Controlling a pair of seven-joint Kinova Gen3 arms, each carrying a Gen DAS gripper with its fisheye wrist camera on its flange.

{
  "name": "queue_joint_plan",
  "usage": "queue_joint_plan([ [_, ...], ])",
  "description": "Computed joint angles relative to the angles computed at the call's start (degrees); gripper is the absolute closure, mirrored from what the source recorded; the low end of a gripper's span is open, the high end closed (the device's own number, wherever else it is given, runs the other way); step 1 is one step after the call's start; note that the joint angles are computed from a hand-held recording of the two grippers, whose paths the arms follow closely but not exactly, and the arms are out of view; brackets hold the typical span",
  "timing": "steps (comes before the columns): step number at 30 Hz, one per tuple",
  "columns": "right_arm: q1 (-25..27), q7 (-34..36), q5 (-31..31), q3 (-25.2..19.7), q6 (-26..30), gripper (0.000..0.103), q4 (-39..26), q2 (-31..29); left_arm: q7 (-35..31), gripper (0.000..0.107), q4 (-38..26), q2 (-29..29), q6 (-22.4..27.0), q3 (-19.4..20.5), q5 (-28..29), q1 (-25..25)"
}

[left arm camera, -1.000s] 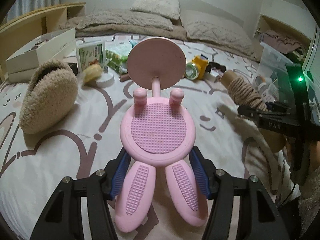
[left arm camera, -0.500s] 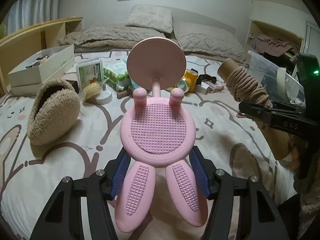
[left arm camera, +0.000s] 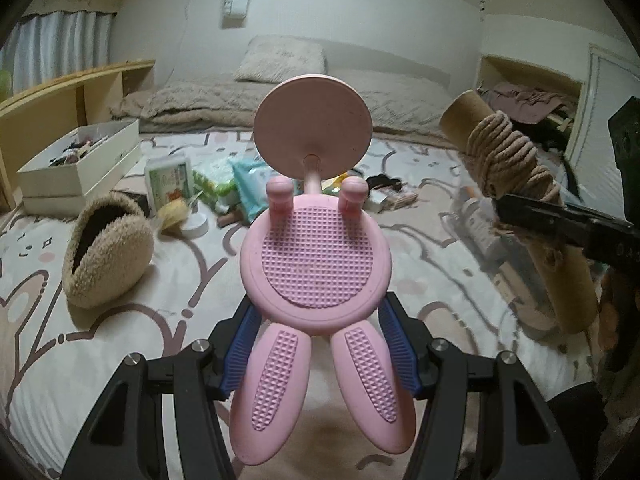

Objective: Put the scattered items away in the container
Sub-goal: 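Carry the twine tube with the right tool into the clear bin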

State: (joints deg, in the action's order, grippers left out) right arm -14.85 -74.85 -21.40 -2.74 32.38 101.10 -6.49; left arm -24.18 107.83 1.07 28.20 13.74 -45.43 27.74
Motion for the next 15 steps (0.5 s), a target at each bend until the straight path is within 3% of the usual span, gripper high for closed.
queue_joint_plan([
  [5,2.1,-2.6,5.4,0.0,3.9,0.051,-2.2,-4.0,3.1,0.047,-0.5,-1.1,1.6,1.6,-4.4,1.1],
  [15,6.8,-5.2,11.2,4.1,12.7,0.051,-9.1,-6.5,3.8,0.047,-0.4,-3.8,0.0,4.4,-4.7,0.0],
])
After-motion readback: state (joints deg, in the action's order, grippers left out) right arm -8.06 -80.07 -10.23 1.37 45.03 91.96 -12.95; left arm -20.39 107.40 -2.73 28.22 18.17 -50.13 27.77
